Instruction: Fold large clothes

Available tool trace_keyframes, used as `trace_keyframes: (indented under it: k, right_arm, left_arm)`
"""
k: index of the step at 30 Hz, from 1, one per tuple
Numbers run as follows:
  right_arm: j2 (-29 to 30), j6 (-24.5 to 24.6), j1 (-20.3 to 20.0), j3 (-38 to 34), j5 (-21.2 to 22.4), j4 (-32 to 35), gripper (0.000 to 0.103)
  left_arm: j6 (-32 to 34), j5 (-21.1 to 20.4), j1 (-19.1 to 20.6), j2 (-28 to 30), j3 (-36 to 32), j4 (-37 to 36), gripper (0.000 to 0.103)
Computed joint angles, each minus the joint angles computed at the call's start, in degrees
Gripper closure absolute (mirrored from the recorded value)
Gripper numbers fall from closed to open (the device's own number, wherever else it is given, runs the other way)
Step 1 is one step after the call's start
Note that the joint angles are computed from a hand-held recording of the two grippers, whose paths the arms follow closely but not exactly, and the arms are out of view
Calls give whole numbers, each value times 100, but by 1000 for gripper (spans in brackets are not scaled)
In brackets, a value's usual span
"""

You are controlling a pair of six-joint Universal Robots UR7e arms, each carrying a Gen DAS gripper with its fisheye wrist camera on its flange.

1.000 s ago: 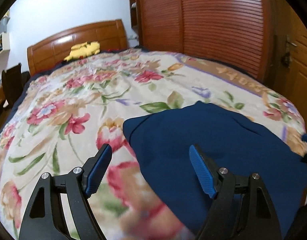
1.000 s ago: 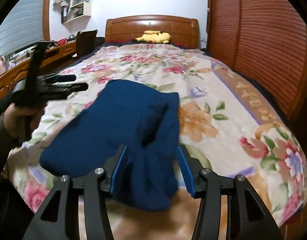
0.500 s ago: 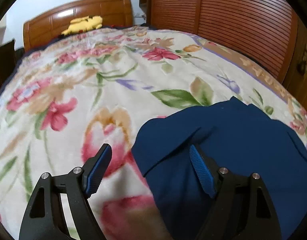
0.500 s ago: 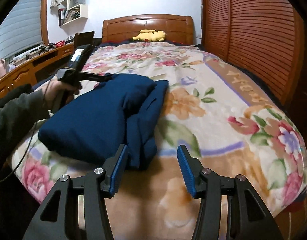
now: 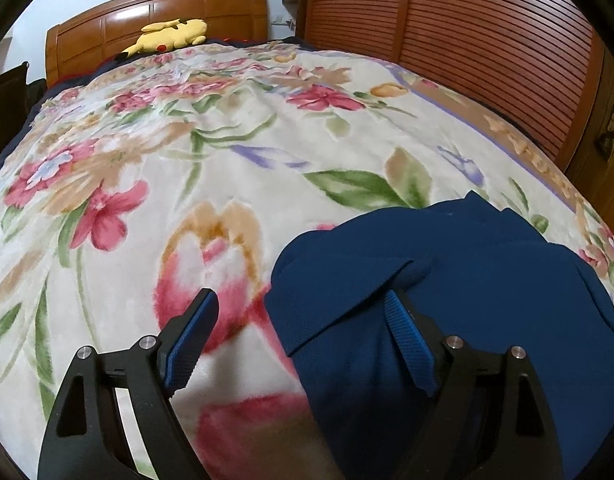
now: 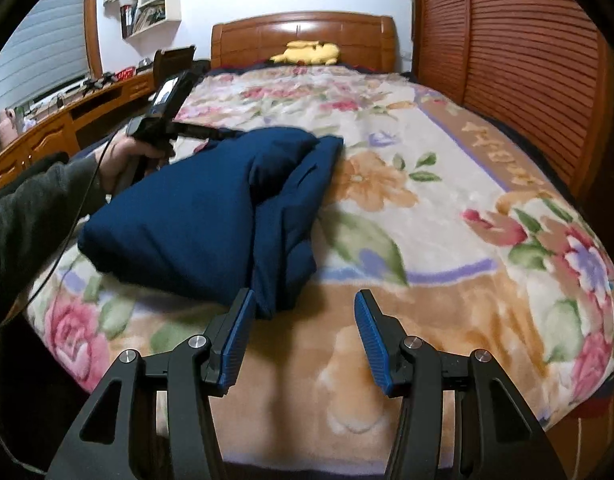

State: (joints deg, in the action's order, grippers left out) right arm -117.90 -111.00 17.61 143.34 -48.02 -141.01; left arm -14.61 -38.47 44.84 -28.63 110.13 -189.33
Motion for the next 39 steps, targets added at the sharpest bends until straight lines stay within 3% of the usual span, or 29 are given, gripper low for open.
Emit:
trace_keyframes:
  k: [3, 7, 10, 12, 14, 16, 19, 26, 29, 32, 35, 39]
  right_arm:
    - [107, 161, 105, -18, -137, -101, 50]
    - [529, 569, 563, 16, -623, -668, 50]
    - [651, 639, 767, 59, -595, -610, 50]
    - [809, 987, 921, 111, -544, -1004, 50]
    - [986, 1292, 1089, -38, -634, -943, 50]
    - [1122, 1458, 1214, -155, -724, -899, 50]
    - [1290, 1433, 1273, -158, -807, -1076, 55]
    - [1103, 937, 1015, -222, -106, -409, 84]
    - [834, 447, 743, -124, 454, -68, 89]
    - [832, 656, 689, -172, 755, -276, 90]
    - [985, 1178, 680, -470, 938, -439, 91]
    - [1186, 1584, 566, -997, 1336, -755, 92]
  left_arm:
    - [-54, -109, 34, -34, 13, 27, 18]
    - [-152, -703, 198, -177, 92, -32, 30]
    - [-193, -1060, 293, -238, 89, 59, 41]
    - [-235, -1089, 300, -236, 57, 179, 44]
    - [-221, -1102, 277, -220, 41, 223, 51]
    - [-187, -1085, 222, -225, 31, 318, 70]
    - [-212, -782, 43, -235, -4, 623, 88]
    - [-501, 278, -485, -212, 0, 891, 92]
    - [-601, 677, -767, -182, -94, 1087, 93]
    - [-698, 877, -1029, -108, -329, 1353, 93]
    - [-568, 1020, -1262, 129, -737, 1445, 93]
    - [-135, 1068, -1435, 730, -1719, 1350, 93]
